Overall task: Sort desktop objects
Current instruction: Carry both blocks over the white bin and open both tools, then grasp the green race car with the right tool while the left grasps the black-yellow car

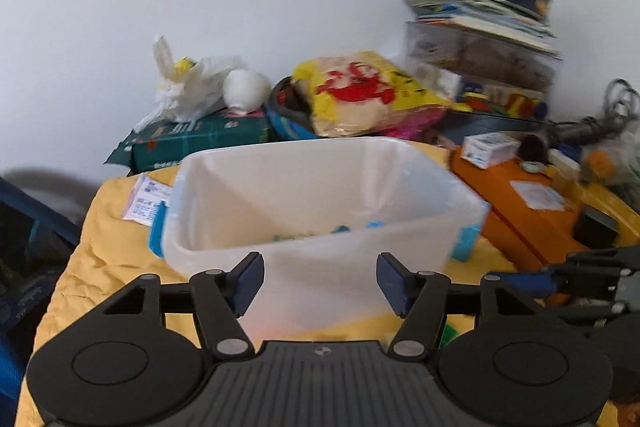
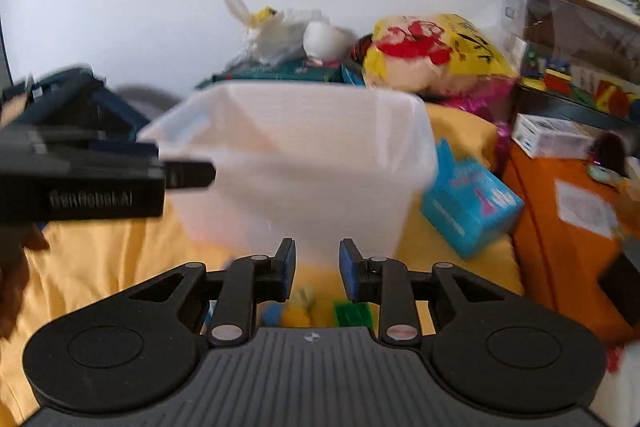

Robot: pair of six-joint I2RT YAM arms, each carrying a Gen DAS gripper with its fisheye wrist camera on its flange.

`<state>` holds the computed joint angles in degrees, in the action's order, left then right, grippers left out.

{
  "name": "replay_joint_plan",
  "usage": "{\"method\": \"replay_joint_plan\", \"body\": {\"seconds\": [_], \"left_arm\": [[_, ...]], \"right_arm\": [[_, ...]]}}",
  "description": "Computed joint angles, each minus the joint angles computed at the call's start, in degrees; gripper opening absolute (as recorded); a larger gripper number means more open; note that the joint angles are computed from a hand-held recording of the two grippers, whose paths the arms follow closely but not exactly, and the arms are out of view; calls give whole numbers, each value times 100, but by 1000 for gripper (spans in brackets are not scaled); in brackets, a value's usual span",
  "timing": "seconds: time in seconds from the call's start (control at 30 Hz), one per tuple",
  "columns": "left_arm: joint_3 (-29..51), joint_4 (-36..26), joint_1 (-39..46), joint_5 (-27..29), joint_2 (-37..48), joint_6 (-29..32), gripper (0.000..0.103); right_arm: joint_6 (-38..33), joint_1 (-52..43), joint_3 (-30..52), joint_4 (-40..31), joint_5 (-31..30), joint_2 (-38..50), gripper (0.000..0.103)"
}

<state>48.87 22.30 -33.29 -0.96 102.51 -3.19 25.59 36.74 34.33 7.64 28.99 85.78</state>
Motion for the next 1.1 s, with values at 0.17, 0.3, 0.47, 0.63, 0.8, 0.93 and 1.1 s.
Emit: {"method": "replay_joint_plan", "body": {"seconds": [0.17,0.3,0.47,0.63,0.8,0.93,1.1], "left_arm": [[-626,245,-283,198,-349,-9,66],[-826,151,-570,-144,-333,149,66],[-1320,109,-754,-531,-518,431,66],[-2134,486,-414,-36,-571,274,66],[-2413,543,-120,239,-353,175,66],[-2251,276,7,280,-264,169,66],[-2056,107,147,234,-220,191,66]], "right_arm": [[357,362,-212,-531,-231,-204,30],[833,479,-274,-717,-486,-85,31],[1055,739,-395,-691,-566,-22,37],[1115,1010,-591,-479,-689,192,38],[1131,1338,-673,-209,-442,664,36],[863,1040,-663,-85,-291,650,37],[-759,620,-457,734,-655,886,37]]}}
